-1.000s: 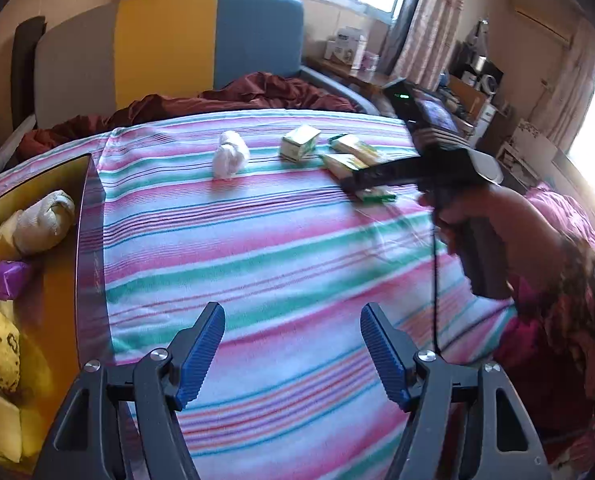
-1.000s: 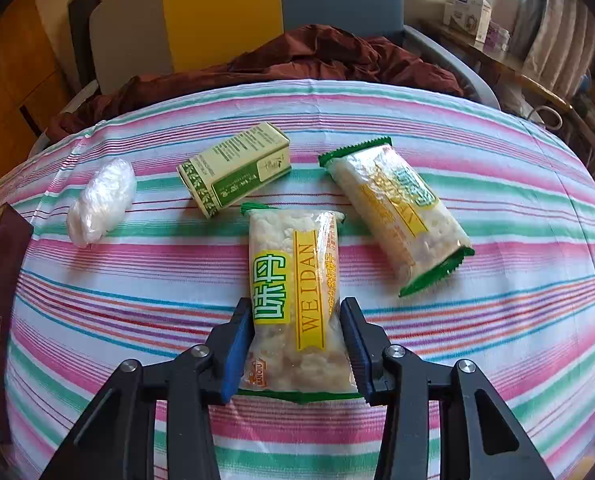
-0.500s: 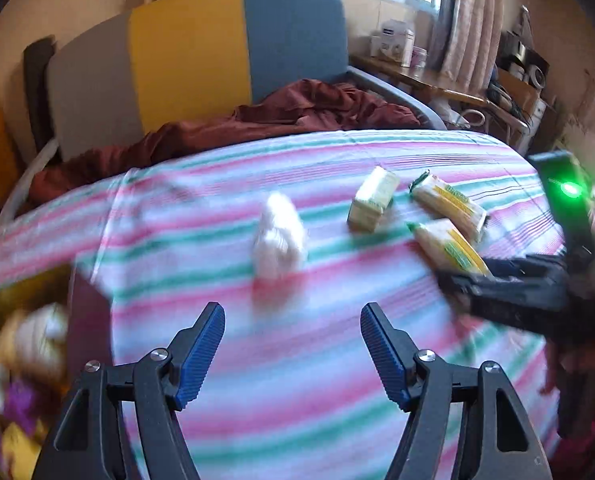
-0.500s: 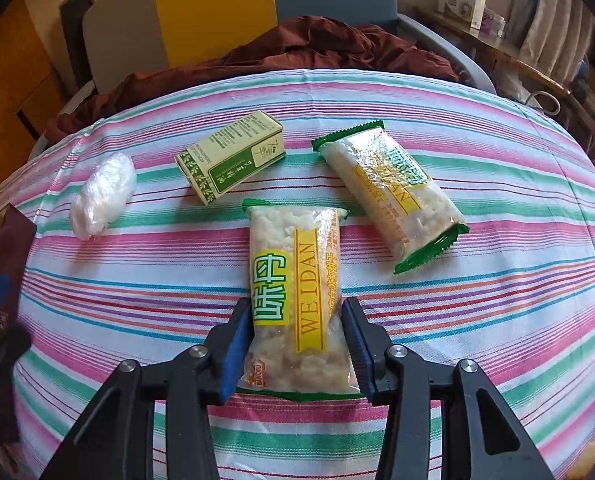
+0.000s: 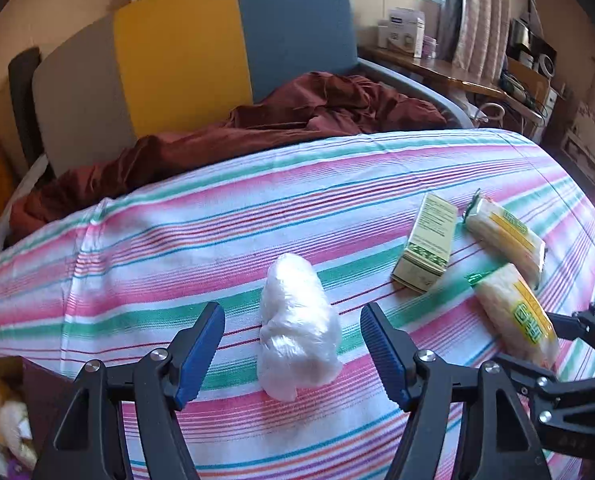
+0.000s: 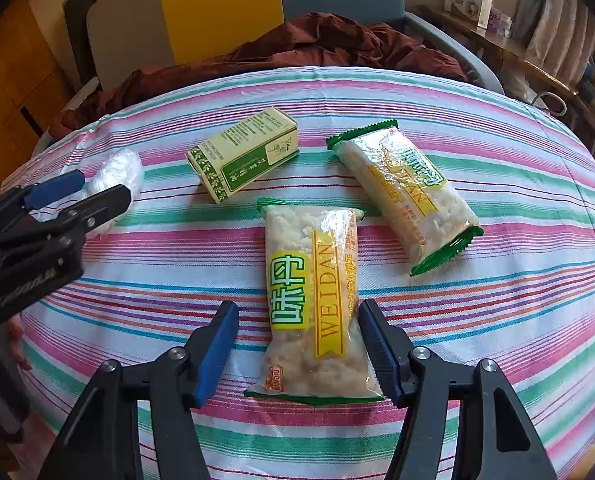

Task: Organize objects
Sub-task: 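Grasp a WEIDAN snack pack with the right tool while the left tool grasps the white wrapped ball, then carry the white ball and WEIDAN pack over the gold tray with both tools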

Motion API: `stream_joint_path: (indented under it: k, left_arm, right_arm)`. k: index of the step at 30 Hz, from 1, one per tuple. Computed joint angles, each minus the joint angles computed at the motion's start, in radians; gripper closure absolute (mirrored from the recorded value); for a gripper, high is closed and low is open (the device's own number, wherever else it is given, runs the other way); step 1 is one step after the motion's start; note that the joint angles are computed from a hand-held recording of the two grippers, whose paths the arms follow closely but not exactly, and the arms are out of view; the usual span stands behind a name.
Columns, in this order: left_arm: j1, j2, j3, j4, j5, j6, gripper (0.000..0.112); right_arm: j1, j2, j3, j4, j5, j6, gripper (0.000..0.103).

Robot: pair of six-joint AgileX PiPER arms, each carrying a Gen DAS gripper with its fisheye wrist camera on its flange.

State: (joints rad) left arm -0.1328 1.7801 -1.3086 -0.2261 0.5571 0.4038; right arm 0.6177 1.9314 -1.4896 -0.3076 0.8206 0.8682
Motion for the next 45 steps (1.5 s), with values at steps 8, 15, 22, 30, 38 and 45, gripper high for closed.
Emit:
stream_joint_path:
  k: [8, 15, 22, 30, 38, 45]
  left_arm:
    - [0.006, -0.023, 0.094, -0.066, -0.085, 0.079, 0.077]
    - [0.055, -0.137, 0.241, -0.233, -0.165, 0.216, 0.077]
    - [0.095, -0.280, 0.399, -0.434, -0.219, 0.462, 0.077]
    - [0.137, -0.426, 0.538, -0.614, -0.214, 0.694, 0.077]
    - [0.215, -0.536, 0.627, -0.721, -0.150, 0.836, 0.077]
    - [0.254, -0.636, 0.701, -0.755, -0.099, 0.926, 0.077]
  right_arm:
    - [-0.001, 0.002, -0.005, -0.040, 0.010, 0.026, 0.052]
    - [-0.014, -0.022, 0.030, -0.042, -0.030, 0.061, 0.062]
    - [0.005, 0.005, -0.002, -0.086, 0.006, 0.063, 0.062]
    - [0.023, -0.007, 0.017, -0.116, 0.019, 0.083, 0.062]
    - [0.047, -0.006, 0.007, -0.136, 0.046, 0.096, 0.062]
    - [0.055, -0.001, 0.003, -0.144, 0.050, 0.093, 0.062]
